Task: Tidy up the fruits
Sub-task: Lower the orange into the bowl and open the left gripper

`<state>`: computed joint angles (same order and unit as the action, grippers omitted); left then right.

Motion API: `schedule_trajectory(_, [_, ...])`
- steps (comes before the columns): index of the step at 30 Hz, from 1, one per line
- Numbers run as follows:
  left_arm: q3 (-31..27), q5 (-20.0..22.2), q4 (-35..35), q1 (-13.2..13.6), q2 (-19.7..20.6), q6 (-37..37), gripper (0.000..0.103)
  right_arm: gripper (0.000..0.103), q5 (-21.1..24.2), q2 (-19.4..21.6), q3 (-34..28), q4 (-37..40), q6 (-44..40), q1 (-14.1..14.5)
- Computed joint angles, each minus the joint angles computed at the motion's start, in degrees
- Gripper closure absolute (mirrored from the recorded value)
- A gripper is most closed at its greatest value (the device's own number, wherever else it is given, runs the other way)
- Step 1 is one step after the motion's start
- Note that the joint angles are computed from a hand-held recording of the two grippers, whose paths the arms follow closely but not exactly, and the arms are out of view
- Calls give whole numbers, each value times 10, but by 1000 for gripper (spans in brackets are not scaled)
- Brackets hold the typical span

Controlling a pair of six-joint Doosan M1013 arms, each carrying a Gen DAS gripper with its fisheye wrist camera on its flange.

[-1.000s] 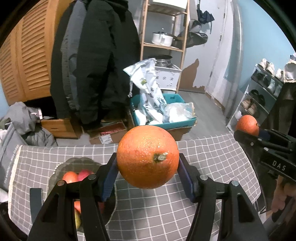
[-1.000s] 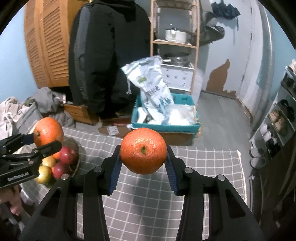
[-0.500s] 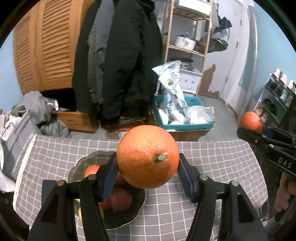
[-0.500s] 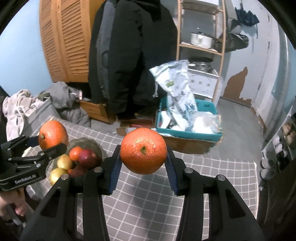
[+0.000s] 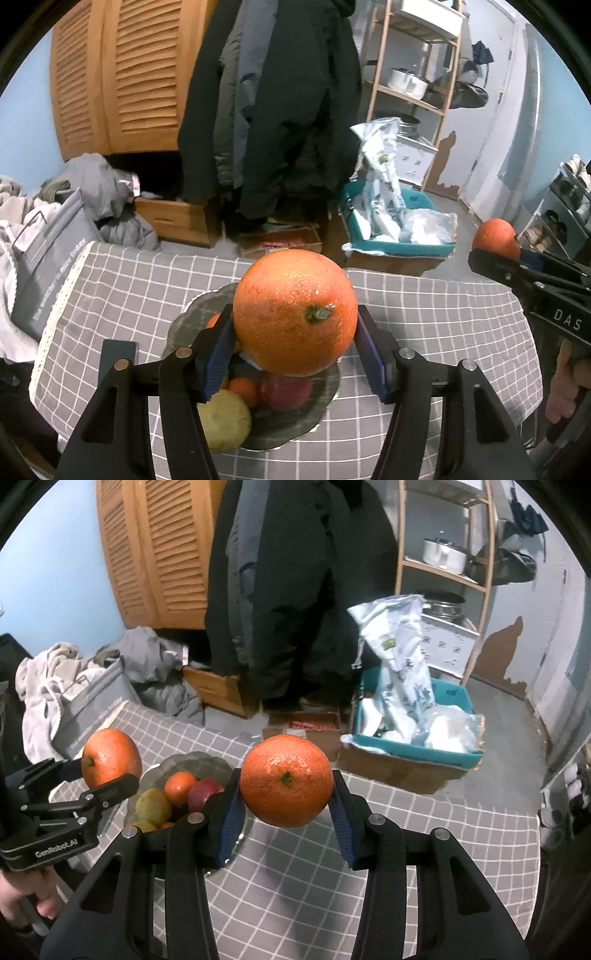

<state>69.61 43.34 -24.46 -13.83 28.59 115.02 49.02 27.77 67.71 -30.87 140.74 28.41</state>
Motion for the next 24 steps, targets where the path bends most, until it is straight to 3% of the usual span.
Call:
schedule_trajectory(13, [-35, 62, 28, 15, 46, -33, 40, 59, 2, 54, -55, 83, -73, -2])
schedule_trajectory(24, [-66, 124, 54, 17, 88, -75, 40, 59, 32, 95, -84, 139, -114, -5])
